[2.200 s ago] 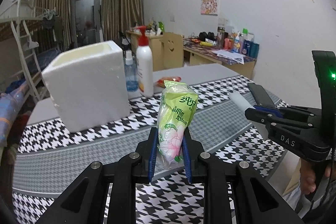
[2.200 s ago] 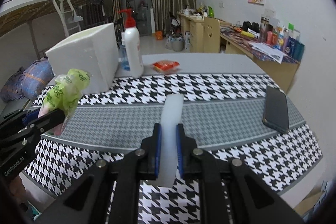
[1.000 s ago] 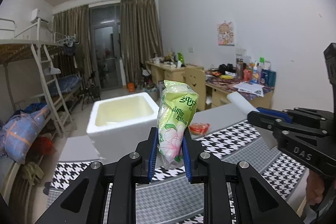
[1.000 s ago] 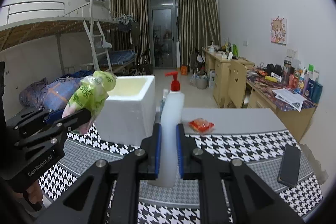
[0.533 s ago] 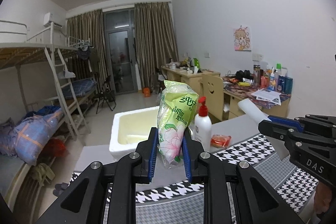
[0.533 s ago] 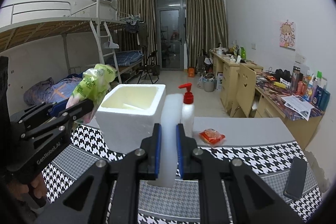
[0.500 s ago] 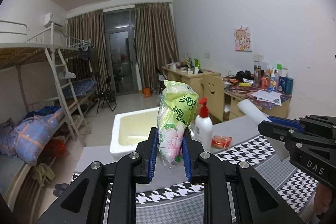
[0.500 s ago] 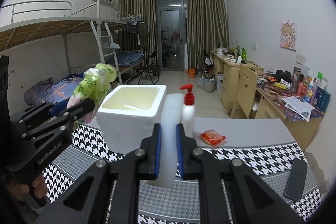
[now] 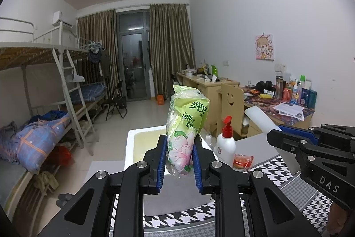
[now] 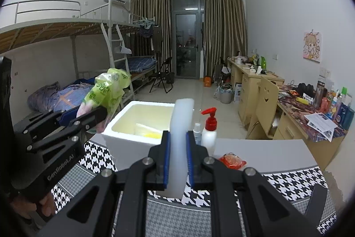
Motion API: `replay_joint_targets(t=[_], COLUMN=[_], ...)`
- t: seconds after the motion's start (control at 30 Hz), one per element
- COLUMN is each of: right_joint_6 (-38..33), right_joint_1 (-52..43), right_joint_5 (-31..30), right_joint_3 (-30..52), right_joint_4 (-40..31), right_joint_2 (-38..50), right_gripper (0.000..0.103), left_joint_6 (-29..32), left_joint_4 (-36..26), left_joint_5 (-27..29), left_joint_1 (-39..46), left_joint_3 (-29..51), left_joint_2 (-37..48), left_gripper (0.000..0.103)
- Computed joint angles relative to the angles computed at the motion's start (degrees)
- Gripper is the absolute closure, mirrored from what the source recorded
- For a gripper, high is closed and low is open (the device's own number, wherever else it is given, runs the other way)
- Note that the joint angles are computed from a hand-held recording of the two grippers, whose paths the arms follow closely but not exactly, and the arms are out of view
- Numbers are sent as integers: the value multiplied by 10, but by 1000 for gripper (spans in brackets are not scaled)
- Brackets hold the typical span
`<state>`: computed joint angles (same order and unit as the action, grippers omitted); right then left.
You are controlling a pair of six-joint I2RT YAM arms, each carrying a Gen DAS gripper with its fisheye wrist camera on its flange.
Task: Organize soft objects
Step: 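Carry the wet-wipe packet and roller over the white foam box with both tools, then open the left tool over the box to drop the wet-wipe packet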
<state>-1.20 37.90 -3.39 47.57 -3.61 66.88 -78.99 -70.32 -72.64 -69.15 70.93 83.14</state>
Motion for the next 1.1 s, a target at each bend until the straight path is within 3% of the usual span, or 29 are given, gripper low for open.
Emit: replay_joint_targets(t=[0.53, 0.73, 1.1], right_joint_6=[-5, -6, -14], right_joint_1=[16, 24, 23], right_joint_5=[5, 6, 2], right_joint_3=[98, 124, 161], right_joint_4=[-16, -15, -17], right_joint_2=[104, 136, 187], right_gripper=[86, 86, 86], left_joint_6=[222, 271, 306], left_joint_4=[217, 275, 322], left_joint_5=[57, 87, 131], left_joint_1=[107, 145, 194], left_joint_3=[-65, -88, -89], left_joint_2=[-60, -73, -51], left_gripper=[80, 80, 80])
